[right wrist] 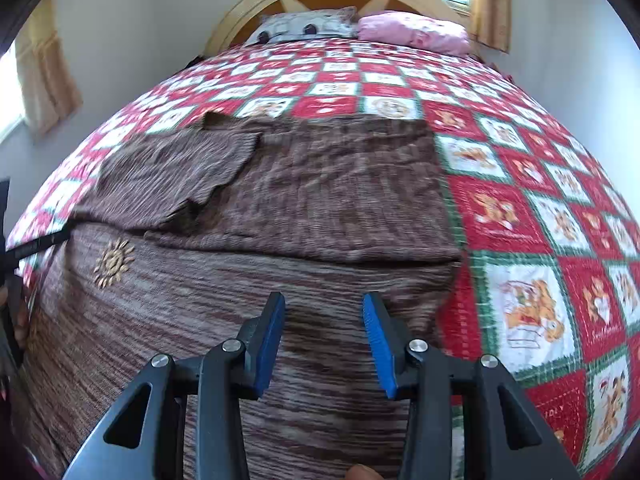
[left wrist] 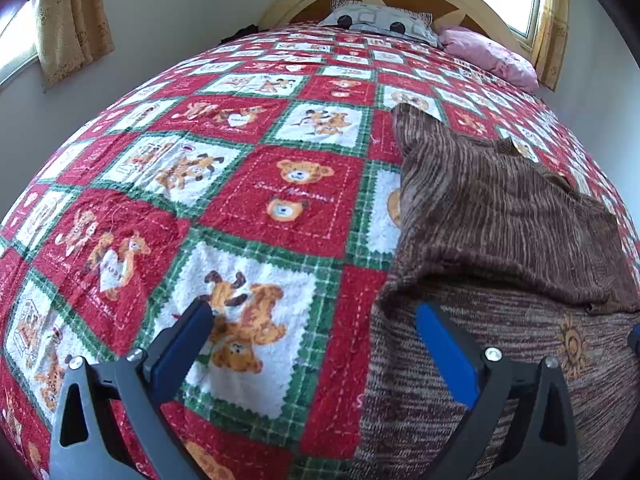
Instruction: Fold small clothes
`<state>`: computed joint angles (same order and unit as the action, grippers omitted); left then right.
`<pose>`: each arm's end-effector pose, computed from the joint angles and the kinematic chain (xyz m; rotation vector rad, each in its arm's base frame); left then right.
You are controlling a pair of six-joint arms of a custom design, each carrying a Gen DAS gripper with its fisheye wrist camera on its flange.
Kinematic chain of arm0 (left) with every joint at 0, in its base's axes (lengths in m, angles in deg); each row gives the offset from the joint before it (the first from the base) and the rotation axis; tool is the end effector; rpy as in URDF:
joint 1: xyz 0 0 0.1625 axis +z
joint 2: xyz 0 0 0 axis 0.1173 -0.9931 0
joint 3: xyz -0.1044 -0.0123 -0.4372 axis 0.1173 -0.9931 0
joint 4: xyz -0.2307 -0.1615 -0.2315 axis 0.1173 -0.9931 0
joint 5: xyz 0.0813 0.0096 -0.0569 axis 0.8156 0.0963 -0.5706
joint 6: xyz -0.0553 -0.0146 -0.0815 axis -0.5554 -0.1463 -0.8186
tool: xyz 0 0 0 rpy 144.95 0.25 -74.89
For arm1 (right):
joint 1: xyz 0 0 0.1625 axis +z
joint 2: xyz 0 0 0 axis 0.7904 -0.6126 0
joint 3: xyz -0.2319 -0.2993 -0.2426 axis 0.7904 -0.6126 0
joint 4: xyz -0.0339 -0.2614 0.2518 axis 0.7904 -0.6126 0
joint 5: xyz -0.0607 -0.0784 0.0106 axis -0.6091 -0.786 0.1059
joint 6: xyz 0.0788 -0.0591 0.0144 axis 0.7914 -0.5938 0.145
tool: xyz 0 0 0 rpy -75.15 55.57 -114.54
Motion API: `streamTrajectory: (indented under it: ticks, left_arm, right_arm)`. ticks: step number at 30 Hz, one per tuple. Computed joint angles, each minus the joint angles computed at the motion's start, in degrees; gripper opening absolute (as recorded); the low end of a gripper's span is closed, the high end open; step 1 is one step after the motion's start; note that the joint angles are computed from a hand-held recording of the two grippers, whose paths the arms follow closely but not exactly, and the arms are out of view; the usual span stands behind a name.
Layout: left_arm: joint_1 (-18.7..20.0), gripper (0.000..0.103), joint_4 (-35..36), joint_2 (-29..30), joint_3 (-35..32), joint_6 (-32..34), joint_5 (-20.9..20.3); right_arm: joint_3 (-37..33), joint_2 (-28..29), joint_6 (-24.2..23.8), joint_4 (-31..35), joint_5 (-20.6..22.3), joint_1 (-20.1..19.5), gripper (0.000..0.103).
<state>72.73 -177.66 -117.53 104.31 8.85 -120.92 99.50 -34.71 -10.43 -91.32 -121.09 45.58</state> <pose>0.0746 -0.7712 0.3200 -0.2240 2.1146 -0.9538 0.2173 -0.8862 0.0566 0.8528 -2.4153 0.5894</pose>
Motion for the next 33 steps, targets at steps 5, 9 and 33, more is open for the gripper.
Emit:
streamTrajectory:
  ticks: [5,9,33]
  left_arm:
    - [-0.99,0.103,-0.70,-2.29,4.72,-0.87,0.95]
    - [-1.83,0.103,-6.86,-5.94,12.30,-1.26,-2.05]
    - [-4.60,0.103,-21.13,-6.18,19.61,8.86,1.30]
  right_arm:
    - [11.80,-5.79,0.19,-5.59,0.78,0.00,0.042]
    - [20.46,-9.62,-1.59,-10.82,1.40,-0.69,0.042]
    - [32.31,-13.63,-4.08,-21.58,-0.02,-0.80,0.045]
